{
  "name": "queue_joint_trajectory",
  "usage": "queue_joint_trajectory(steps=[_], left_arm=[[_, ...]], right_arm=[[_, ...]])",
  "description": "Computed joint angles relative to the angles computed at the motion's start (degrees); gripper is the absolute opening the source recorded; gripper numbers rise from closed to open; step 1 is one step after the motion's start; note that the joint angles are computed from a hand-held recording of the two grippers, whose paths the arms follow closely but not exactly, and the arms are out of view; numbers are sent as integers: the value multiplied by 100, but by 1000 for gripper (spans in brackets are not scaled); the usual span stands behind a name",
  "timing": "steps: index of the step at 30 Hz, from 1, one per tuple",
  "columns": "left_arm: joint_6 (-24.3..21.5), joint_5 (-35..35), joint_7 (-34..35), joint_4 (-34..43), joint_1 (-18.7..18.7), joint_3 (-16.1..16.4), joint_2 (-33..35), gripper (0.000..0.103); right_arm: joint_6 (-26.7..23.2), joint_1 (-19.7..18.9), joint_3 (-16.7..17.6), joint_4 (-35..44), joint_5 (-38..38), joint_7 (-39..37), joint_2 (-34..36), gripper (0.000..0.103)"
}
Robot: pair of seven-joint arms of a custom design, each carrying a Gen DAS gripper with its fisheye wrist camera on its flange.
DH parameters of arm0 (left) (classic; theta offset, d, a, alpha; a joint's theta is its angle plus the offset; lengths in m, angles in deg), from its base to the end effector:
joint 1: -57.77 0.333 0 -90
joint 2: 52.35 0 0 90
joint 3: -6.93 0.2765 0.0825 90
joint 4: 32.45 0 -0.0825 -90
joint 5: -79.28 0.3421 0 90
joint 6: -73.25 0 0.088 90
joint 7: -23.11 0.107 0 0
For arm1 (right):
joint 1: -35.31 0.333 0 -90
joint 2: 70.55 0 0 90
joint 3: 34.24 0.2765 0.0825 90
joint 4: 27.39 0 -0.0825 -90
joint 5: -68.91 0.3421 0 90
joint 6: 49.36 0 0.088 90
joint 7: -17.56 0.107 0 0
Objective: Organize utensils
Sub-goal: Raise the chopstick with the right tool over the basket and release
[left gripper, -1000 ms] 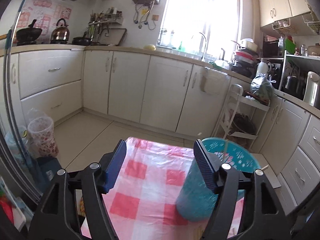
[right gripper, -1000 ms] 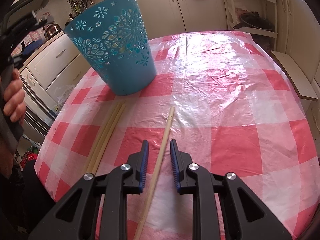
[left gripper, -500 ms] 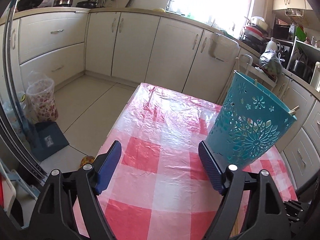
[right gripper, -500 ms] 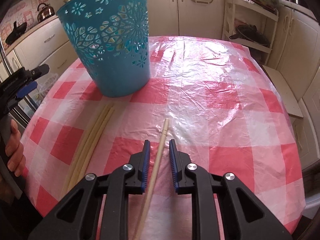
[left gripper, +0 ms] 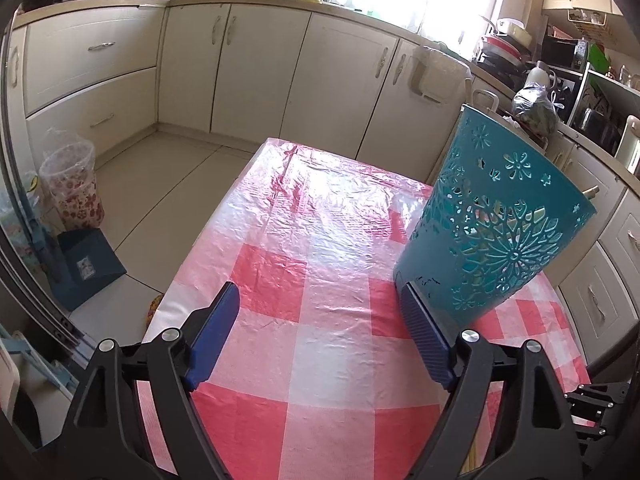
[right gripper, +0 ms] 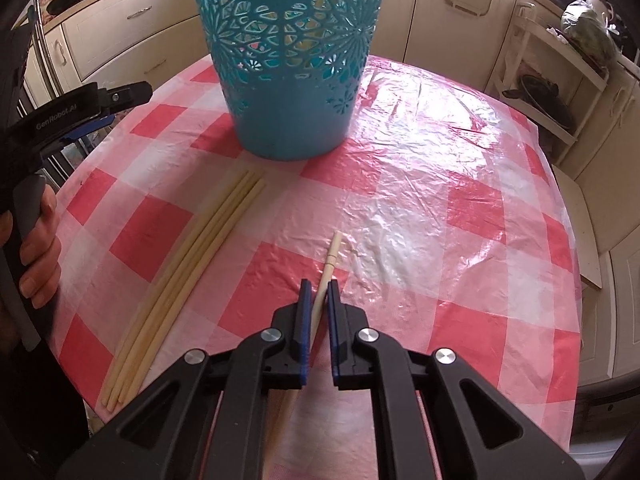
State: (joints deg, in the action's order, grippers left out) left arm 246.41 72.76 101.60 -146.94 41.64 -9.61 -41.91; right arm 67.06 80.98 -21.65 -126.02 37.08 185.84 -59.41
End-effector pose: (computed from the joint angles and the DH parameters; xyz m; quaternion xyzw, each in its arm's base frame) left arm 0.5114 -0.3069 0.4595 -0.5641 0.7148 -0.3979 0.1117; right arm 0.3405 0.4786 0.4635 -0.6385 0.7312 -0.1898 0.1467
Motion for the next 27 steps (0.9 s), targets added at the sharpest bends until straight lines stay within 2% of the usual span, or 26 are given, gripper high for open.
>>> queue_joint_trajectory(steps=[1, 4, 6, 8, 10, 12, 16, 18, 23, 27], left_arm=[[-15, -74, 30, 10, 36, -31, 12, 79], [-56, -155, 39, 37, 56, -47, 39, 80], [-84, -179, 70, 57, 60, -57, 56, 80], [-90, -182, 96, 59, 53, -56, 59, 80], [-114, -180, 90, 70, 43, -46, 62, 80], [-124, -190, 75, 76, 38, -41, 63, 80], [-130, -219, 71, 83, 43, -41, 73, 81], [-124, -206, 64, 81, 34, -33, 73, 81], [-137, -309, 176, 97, 81, -104, 93, 81], [-159, -363, 270, 123, 79, -133, 110, 81]], right_arm=[[146, -35, -12, -101, 59, 77, -67, 6], [1209, -230, -21, -1019, 186, 804, -698, 6], [2083, -393, 23, -1684, 32, 1486, -1201, 6], [2708, -585, 131, -2080, -348, 2135, -1590, 6], [3029, -803, 286, -2220, -846, 2689, -1881, 6], [3145, -1063, 483, -2111, -1435, 3155, -2067, 6], [2808, -1418, 756, -1319, -2445, 3554, -1927, 6], [2365, -1451, 762, -665, -2923, 3486, -1605, 6], [1231, -1118, 469, 994, -3964, 3318, -532, 6], [183, -686, 108, 2028, -4435, 3098, 335, 6]])
